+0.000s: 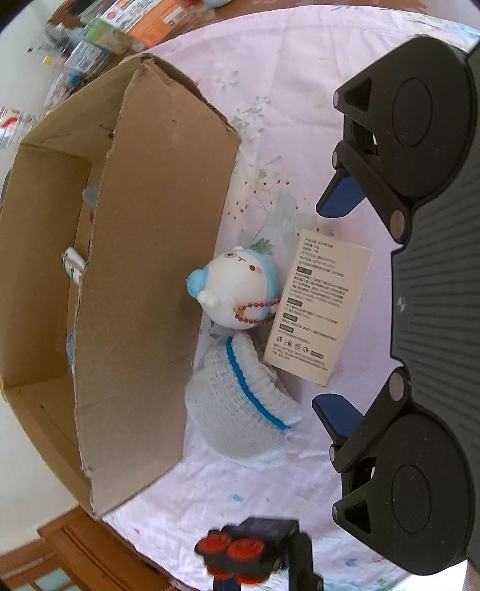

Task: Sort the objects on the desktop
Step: 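Lift the toy train with the left tool while the right tool grasps the paper card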

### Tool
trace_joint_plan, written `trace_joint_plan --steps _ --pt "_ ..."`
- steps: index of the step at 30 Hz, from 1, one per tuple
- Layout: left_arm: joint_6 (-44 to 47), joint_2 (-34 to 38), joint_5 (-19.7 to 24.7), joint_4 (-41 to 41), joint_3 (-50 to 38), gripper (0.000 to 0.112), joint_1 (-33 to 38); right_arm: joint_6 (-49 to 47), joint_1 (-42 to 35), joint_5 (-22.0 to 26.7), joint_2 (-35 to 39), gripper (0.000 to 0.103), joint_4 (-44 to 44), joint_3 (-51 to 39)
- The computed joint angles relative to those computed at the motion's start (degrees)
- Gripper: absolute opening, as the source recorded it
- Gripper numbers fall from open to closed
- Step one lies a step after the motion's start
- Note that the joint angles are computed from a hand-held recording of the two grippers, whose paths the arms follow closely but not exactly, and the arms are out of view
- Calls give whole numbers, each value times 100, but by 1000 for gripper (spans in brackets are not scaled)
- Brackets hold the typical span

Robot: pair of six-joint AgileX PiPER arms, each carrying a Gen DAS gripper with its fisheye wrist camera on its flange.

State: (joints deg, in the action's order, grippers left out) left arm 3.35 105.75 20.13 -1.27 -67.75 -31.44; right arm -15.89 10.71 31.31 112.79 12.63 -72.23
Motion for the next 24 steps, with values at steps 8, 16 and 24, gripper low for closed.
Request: trace_joint_plan --steps 8,16,24 --pt "721 -32 74 -564 -81 49 168 550 96 112 73 89 -415 -153" --pt "808 -25 110 -655 -158 49 144 254 6 148 -111 89 -377 -67" --pt "446 -76 199 -342 -337 49 -8 -202 -149 325 -483 89 -272 -3"
